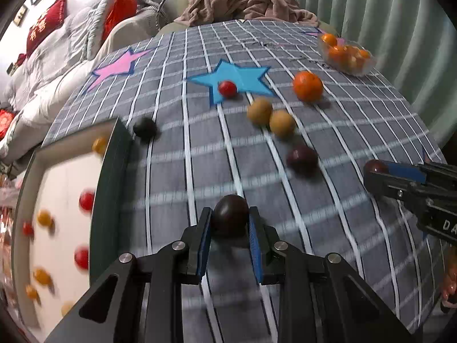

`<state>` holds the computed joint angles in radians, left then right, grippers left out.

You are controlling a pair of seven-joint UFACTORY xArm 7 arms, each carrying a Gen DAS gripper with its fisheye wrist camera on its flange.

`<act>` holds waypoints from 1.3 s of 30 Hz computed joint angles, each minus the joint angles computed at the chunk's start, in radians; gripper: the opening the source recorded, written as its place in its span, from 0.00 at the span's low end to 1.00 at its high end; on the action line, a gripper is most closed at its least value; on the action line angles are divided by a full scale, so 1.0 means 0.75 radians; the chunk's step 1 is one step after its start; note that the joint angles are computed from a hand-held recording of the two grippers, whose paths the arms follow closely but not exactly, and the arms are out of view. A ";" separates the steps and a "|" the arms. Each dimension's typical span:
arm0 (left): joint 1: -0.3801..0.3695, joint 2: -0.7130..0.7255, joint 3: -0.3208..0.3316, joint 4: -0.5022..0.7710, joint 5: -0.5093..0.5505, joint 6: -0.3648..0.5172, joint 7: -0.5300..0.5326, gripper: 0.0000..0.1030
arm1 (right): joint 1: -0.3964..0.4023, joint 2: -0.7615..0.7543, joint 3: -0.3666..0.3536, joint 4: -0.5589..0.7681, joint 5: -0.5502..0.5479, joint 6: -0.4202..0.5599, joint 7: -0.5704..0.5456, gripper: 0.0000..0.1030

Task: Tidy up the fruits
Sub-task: 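Grasp a dark plum with the left tool while the right tool grasps another dark plum, then carry both held plums over the white tray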

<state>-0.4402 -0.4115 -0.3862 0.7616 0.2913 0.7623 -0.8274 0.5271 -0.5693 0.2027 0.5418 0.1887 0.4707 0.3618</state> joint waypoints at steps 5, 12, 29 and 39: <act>-0.041 -0.114 -0.018 -0.072 -0.062 0.045 -0.062 0.26 | 0.033 -0.106 0.037 -0.060 0.005 0.049 0.055 0.30; -0.077 -0.285 -0.018 -0.171 -0.163 0.079 -0.085 0.26 | 0.065 -0.205 0.051 -0.100 0.005 0.107 0.116 0.30; -0.066 -0.527 -0.031 -0.256 -0.251 0.112 -0.072 0.26 | 0.087 -0.240 0.110 -0.035 -0.044 0.190 0.184 0.30; -0.076 -0.600 -0.010 -0.340 -0.316 0.113 -0.072 0.26 | 0.104 -0.238 0.118 -0.028 -0.048 0.201 0.201 0.31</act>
